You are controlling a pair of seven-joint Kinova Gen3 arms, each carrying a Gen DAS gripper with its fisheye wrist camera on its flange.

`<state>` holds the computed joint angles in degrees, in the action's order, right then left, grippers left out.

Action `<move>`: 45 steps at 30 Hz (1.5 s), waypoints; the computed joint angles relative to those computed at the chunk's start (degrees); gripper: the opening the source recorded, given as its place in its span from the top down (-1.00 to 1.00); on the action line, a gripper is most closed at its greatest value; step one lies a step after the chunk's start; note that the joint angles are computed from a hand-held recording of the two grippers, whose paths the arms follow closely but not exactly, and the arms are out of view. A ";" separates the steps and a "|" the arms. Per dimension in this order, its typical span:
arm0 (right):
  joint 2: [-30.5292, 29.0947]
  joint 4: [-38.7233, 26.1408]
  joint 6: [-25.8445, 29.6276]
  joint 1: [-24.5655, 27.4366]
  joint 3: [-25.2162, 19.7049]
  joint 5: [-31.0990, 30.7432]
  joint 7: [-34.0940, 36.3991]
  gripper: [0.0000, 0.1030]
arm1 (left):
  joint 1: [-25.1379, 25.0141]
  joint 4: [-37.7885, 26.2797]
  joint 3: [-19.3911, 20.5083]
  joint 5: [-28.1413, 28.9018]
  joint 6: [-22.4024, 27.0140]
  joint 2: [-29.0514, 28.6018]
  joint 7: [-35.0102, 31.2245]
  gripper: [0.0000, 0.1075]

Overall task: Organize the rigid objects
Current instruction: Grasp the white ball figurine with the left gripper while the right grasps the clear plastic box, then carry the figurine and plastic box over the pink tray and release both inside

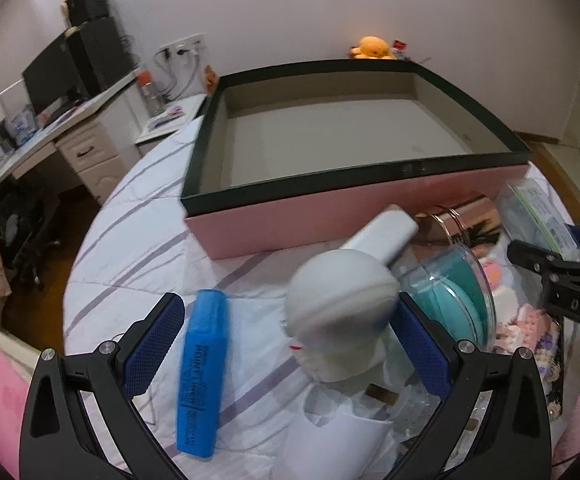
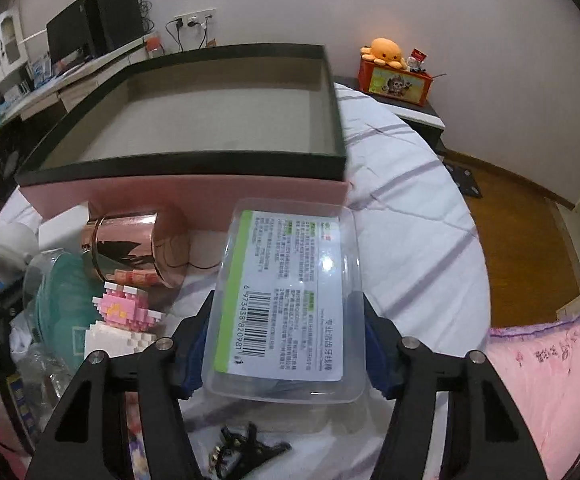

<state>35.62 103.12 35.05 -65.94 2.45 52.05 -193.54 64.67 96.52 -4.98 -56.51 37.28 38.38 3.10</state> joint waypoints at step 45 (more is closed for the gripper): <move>-9.94 6.75 28.81 -7.11 -15.32 23.33 -25.73 -0.24 | 8.78 7.50 7.93 -24.27 26.13 -8.55 27.01 0.13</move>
<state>25.68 109.88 63.86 -73.05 -12.87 75.37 -219.27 73.45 104.03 2.96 -80.78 63.41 29.83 30.11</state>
